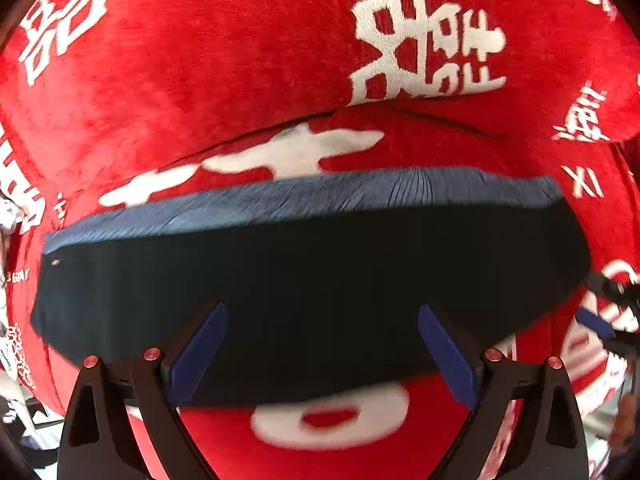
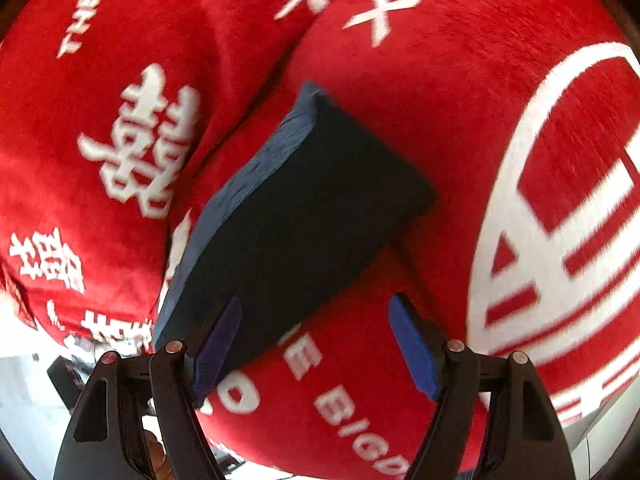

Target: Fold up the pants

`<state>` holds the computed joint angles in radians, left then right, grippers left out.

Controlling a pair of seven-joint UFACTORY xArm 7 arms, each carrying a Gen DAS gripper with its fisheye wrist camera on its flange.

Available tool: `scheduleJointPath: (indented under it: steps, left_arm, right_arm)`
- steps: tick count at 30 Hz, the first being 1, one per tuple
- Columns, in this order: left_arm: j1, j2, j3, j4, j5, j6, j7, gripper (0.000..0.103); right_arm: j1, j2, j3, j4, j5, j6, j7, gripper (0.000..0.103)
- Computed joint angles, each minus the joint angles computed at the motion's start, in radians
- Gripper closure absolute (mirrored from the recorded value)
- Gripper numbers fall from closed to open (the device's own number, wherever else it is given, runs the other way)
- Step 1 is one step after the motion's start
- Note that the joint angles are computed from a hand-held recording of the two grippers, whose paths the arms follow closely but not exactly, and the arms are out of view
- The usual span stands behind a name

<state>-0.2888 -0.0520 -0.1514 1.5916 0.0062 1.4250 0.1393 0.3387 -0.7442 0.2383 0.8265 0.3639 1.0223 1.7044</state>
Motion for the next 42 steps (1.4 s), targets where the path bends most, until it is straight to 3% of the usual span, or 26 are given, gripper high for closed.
scheduleJointPath:
  steps: [4,5,6,7,8,12,14,17,21,28,36,40,41,42]
  left_arm:
    - [-0.033,0.049,-0.028,-0.010,0.049,-0.049,-0.064,0.006]
    - [-0.041,0.056,-0.031,-0.013,0.061,-0.051,-0.073,0.006]
    - [-0.049,0.063,-0.033,-0.014,0.071,-0.047,-0.079,0.006]
    - [-0.054,0.064,-0.033,-0.015,0.073,-0.043,-0.080,0.006]
    - [-0.058,0.063,-0.032,-0.016,0.073,-0.043,-0.080,0.006]
    - [-0.071,0.053,-0.034,-0.033,0.087,-0.050,-0.065,0.006]
    - [-0.075,0.057,-0.035,-0.039,0.089,-0.037,-0.067,0.006]
    - [-0.071,0.056,-0.028,-0.054,0.061,-0.023,-0.093,0.006]
    - [-0.059,0.056,-0.018,-0.060,0.021,-0.017,-0.112,0.006]
    - [-0.056,0.065,-0.019,-0.050,0.023,-0.010,-0.101,0.006]
    - [-0.056,0.067,-0.018,-0.050,0.026,-0.015,-0.100,0.006]
    - [-0.057,0.064,-0.020,-0.051,0.029,-0.015,-0.104,0.006]
    - [-0.058,0.065,-0.021,-0.051,0.032,-0.016,-0.107,0.005]
    - [-0.059,0.070,-0.022,-0.044,0.034,-0.012,-0.112,0.006]
  right_arm:
    - [-0.016,-0.064,-0.004,-0.100,0.004,-0.048,0.020,0.024]
    - [-0.018,-0.076,-0.001,-0.119,0.006,-0.057,0.031,0.028]
    - [-0.019,-0.089,0.001,-0.139,0.010,-0.075,0.040,0.068]
    - [-0.020,-0.101,0.003,-0.157,0.013,-0.098,0.049,0.089]
    - [-0.015,-0.101,-0.004,-0.157,0.014,-0.085,0.049,0.090]
    - [-0.016,-0.136,0.003,-0.174,0.004,-0.100,0.070,0.090]
    - [-0.018,-0.172,0.007,-0.193,0.008,-0.099,0.101,0.084]
    - [-0.011,-0.235,0.013,-0.223,0.016,-0.112,0.127,0.032]
    - [0.043,-0.222,-0.002,-0.247,0.047,-0.187,0.070,0.032]
    - [0.034,-0.213,0.024,-0.312,0.046,-0.299,0.116,0.033]
    - [0.050,-0.118,-0.003,-0.316,-0.017,-0.420,0.020,0.033]
    - [0.028,-0.083,0.007,-0.313,-0.025,-0.464,0.044,0.034]
    - [0.025,-0.085,0.009,-0.319,-0.022,-0.474,0.061,0.042]
    - [0.023,-0.090,0.010,-0.327,-0.016,-0.483,0.080,0.070]
